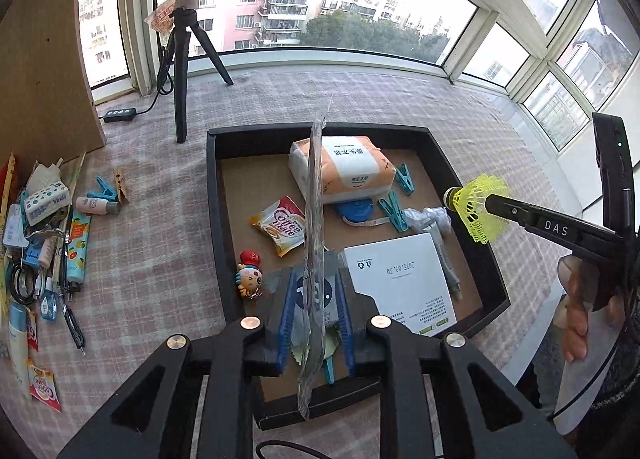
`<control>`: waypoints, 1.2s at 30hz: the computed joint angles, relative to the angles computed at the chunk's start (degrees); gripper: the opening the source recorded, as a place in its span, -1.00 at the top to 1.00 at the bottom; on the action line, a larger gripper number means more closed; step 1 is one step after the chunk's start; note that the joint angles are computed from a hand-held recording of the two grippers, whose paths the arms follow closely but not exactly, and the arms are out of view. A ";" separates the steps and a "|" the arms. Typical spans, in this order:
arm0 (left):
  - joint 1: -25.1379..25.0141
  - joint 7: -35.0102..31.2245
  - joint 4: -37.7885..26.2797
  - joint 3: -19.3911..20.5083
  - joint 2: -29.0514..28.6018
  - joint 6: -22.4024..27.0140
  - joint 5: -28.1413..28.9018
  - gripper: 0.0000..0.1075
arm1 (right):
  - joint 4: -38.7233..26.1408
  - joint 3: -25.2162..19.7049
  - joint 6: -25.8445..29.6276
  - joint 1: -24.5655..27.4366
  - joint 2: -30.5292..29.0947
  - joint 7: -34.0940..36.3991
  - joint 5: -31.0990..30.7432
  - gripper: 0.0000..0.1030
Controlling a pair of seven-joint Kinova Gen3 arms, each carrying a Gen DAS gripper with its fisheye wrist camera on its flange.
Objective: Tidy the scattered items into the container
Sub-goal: 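Carry the shuttlecock and plastic bag into the tray and open both grippers, then move both grippers back over the remaining pile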
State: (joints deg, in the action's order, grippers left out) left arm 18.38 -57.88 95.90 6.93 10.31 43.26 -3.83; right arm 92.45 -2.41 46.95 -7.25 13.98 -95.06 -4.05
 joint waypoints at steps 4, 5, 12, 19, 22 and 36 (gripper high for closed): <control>2.15 4.11 1.22 -0.49 -1.29 -0.66 -4.87 0.00 | 1.58 -0.13 -2.29 -1.60 -0.85 -1.32 2.38 0.07; 1.99 4.31 1.40 -0.43 -1.56 -0.66 -5.01 0.00 | 1.54 -0.47 -2.33 -1.44 -0.85 -0.65 1.79 0.07; -0.63 5.90 4.46 -0.97 -4.56 -1.02 -5.39 0.00 | 0.93 -1.77 -3.69 -3.86 -0.76 0.01 2.07 0.07; -6.09 4.43 10.39 -2.16 -9.50 -1.33 -3.98 0.00 | 0.17 -3.63 -5.32 -8.57 0.40 0.95 3.34 0.06; -8.66 4.52 13.59 -2.62 -12.40 -0.85 -5.08 0.00 | -1.01 -5.24 -5.07 -10.13 1.44 2.72 1.86 0.06; -24.67 0.40 30.55 -7.55 -25.59 0.37 -11.13 -0.01 | -18.21 -10.86 5.81 -24.08 14.56 10.70 -4.32 0.06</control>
